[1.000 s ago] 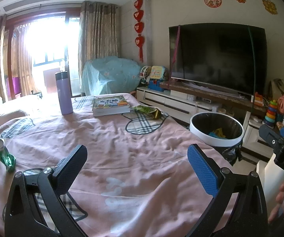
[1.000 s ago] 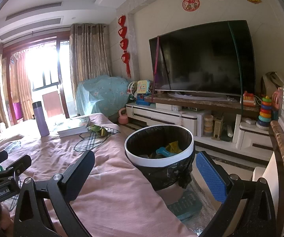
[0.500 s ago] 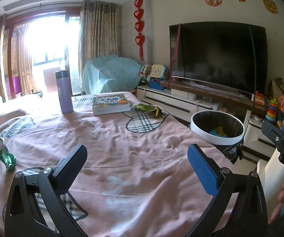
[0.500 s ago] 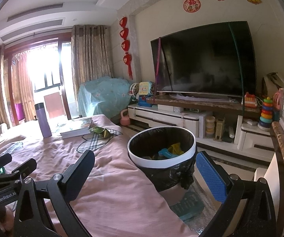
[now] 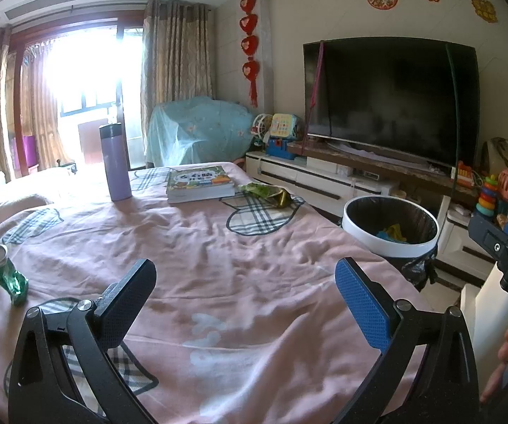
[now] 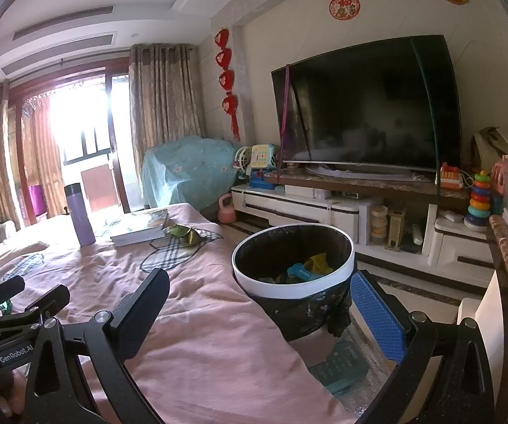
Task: Collect trash
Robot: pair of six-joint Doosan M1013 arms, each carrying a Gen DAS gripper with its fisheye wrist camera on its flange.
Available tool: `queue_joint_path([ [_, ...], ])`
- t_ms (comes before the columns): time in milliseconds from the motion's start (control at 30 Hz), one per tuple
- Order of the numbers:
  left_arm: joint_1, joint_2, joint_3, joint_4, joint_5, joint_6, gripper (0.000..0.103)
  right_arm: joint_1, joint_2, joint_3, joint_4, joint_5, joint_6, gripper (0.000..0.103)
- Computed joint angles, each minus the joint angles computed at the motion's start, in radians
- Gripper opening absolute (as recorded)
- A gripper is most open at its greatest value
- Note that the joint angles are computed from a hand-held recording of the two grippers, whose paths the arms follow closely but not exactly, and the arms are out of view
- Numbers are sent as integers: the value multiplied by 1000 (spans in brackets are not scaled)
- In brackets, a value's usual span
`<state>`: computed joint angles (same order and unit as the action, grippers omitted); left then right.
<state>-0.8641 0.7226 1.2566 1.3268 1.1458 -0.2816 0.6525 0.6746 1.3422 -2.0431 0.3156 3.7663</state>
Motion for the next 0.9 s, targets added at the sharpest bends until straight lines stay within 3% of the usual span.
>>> queue_joint_path([
  [900, 9, -12, 14, -11, -39, -10, 103, -4, 14, -16, 41, -49, -24, 103],
])
